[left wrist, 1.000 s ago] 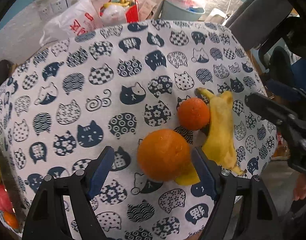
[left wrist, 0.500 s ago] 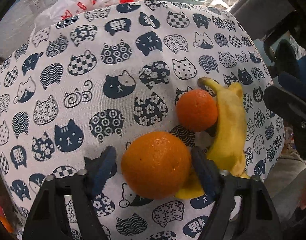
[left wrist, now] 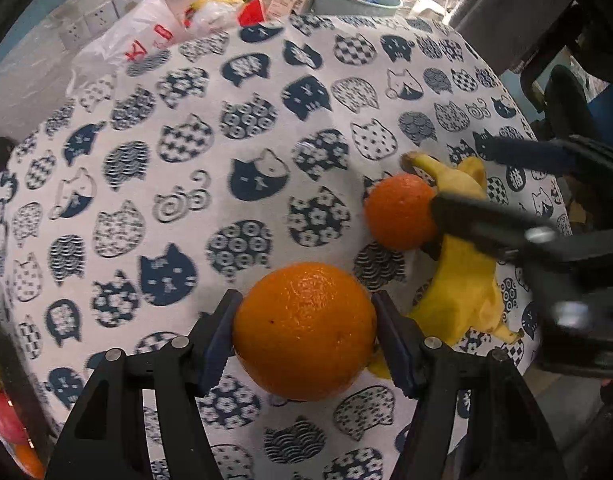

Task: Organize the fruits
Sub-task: 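Reach the left tool around a large orange while the right tool nears the bananas, then close the left tool on the large orange while the right tool grasps a small orange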

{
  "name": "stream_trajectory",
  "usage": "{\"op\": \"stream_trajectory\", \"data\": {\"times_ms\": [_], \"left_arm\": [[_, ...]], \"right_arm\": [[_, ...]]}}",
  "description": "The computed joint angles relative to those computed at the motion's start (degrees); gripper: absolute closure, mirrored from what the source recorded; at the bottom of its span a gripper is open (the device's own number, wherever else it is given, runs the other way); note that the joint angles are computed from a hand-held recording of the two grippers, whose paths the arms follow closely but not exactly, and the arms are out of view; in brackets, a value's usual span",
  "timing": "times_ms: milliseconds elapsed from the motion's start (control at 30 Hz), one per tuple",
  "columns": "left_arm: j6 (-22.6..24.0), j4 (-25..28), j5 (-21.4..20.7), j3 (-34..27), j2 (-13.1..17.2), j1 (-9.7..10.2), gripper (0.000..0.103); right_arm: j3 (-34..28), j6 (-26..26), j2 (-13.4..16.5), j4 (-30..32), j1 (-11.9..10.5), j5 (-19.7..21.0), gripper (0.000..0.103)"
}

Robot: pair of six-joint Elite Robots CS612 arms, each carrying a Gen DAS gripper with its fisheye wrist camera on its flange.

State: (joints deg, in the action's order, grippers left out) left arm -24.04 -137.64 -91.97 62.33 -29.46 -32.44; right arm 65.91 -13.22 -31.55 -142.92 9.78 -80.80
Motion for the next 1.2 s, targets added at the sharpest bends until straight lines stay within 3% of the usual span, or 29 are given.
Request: {"op": "stream_trajectory", "data": {"times_ms": [400, 600, 767, 867, 933, 967, 1000, 1100, 1167, 1200], "left_arm": [[-1.01, -1.72, 1.46, 3.93, -2.4, 1.64, 0.036], [-1.81, -2.93, 1.53, 5.14, -3.15, 1.81, 0.036], [-1.76, -3.71, 1.62, 6.22, -3.81, 1.82, 0.036], [-2.14, -3.87, 1.58, 6.78, -4.16, 1.9, 0.036], [-2.31, -4.25, 1.78, 7.3, -4.47, 1.81, 0.036], [-2.29, -4.37, 1.88, 7.46, -4.58, 1.85, 0.036], [-2.27, -4.48, 1.99, 7.6, -4.69, 1.85, 0.036], [-2.47, -4.68, 2.2, 8.06, -4.98, 1.89, 0.036], [-2.65, -4.72, 2.3, 8.36, -5.19, 1.89, 0.036], [-2.79, -4.79, 2.36, 8.56, -5.28, 1.86, 0.036]], "right_arm": [[-6.3, -2.77, 3.94, 6.95, 1.51, -4.69, 0.028], [-8.96, -9.92, 5.7, 9.32, 3.53, -13.13, 0.027], [-8.88, -13.14, 5.77, 9.23, 4.12, -14.97, 0.029], [-7.8, -13.0, 5.08, 8.29, 3.95, -13.78, 0.038], [-7.4, -11.21, 4.4, 8.54, 3.19, -8.57, 0.048], [-7.64, -10.45, 4.27, 9.15, 2.84, -6.33, 0.063], [-7.59, -10.02, 4.13, 9.14, 2.66, -5.06, 0.071], [-7.66, -8.88, 4.03, 9.01, 2.29, -3.4, 0.079], [-8.03, -7.92, 4.05, 9.35, 1.98, -1.05, 0.09], [-8.12, -7.41, 4.02, 9.35, 1.93, -0.83, 0.089]]}}
